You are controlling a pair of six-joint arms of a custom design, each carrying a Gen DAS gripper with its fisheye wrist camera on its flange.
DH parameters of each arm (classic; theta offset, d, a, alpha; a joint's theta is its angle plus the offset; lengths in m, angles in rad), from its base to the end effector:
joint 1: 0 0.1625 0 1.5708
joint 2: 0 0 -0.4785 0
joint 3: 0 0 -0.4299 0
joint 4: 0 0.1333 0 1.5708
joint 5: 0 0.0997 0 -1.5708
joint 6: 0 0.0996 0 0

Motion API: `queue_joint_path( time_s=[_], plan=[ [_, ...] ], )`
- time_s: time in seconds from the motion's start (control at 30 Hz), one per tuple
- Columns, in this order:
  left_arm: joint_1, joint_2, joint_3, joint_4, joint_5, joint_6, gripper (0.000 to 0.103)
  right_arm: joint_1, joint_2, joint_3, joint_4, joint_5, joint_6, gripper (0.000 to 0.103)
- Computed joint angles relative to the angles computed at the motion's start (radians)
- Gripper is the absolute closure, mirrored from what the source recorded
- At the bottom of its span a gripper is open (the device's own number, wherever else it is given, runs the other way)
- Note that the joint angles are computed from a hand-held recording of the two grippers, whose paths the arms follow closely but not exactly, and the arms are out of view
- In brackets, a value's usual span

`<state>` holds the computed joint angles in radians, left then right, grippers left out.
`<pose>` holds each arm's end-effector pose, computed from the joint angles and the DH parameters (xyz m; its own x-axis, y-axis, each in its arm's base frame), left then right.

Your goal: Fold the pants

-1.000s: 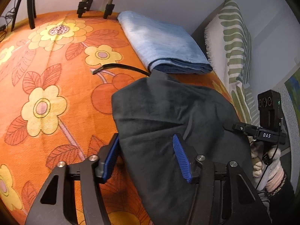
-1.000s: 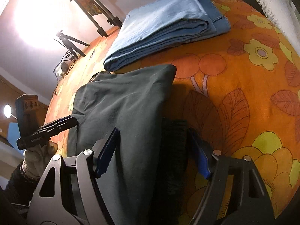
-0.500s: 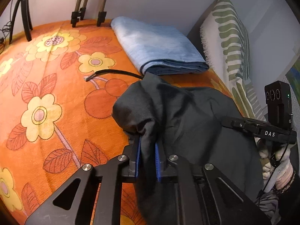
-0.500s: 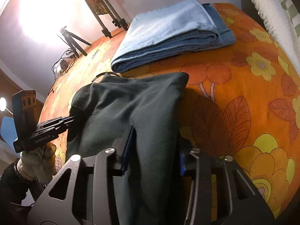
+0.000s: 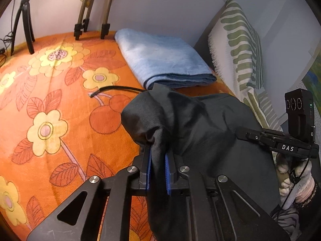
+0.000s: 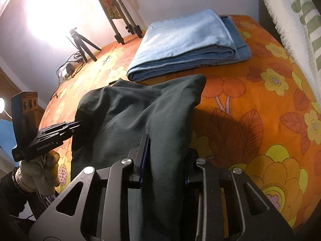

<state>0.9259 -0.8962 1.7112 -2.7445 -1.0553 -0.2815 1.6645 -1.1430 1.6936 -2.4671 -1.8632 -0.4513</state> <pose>-0.2855 -0.6830 0.1772 -0.9242 0.1617 -0.3459 0.3186 0.8257 -0.4655 0.1688 -0.6782 0.3170 -0.8277 -0.4016 0.3918 -0.4990 0.8463 -0.1866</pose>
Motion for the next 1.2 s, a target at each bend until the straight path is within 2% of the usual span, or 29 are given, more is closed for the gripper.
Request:
queue_joint_path(
  time_s=[0.13, 0.27, 0.33, 0.4, 0.57, 0.63, 0.83, 0.97, 1.03, 1.1, 1.13, 1.2],
  plan=[
    [-0.008, -0.004, 0.01, -0.023, 0.008, 0.021, 0.094, 0.02, -0.008, 0.024, -0.037, -0.029, -0.034, 0.079],
    [-0.005, -0.002, 0.007, -0.018, 0.01, 0.015, 0.094, 0.017, -0.006, 0.021, -0.033, -0.029, -0.028, 0.076],
    [-0.004, -0.001, 0.007, -0.012, 0.017, 0.012, 0.094, 0.013, 0.002, 0.011, -0.025, -0.047, -0.012, 0.07],
    [-0.004, 0.0, 0.006, -0.004, 0.02, 0.007, 0.094, 0.014, 0.013, 0.013, -0.046, -0.088, -0.027, 0.057],
    [-0.009, 0.004, 0.005, -0.001, 0.034, 0.016, 0.094, 0.026, 0.037, 0.029, -0.124, -0.184, -0.077, 0.033],
    [-0.006, 0.004, 0.005, 0.003, 0.029, 0.011, 0.094, 0.023, 0.041, 0.028, -0.135, -0.195, -0.075, 0.028],
    [-0.005, 0.006, 0.001, 0.007, 0.025, 0.006, 0.094, 0.008, 0.039, -0.01, -0.067, -0.174, -0.026, 0.02],
    [-0.002, 0.007, 0.0, 0.01, 0.022, 0.003, 0.094, -0.011, 0.029, -0.039, 0.001, -0.117, 0.034, 0.02],
    [0.001, 0.006, -0.002, 0.015, 0.016, -0.003, 0.094, -0.027, 0.02, -0.06, 0.035, -0.067, 0.077, 0.02],
    [0.004, 0.005, -0.002, 0.017, 0.009, -0.008, 0.094, -0.055, 0.009, -0.091, 0.096, 0.016, 0.147, 0.02],
    [0.005, 0.005, -0.004, 0.02, 0.007, -0.008, 0.094, -0.063, 0.009, -0.103, 0.117, 0.031, 0.166, 0.02],
    [0.006, 0.005, -0.006, 0.022, 0.005, -0.009, 0.094, -0.068, 0.014, -0.113, 0.135, 0.015, 0.168, 0.02]
  ],
)
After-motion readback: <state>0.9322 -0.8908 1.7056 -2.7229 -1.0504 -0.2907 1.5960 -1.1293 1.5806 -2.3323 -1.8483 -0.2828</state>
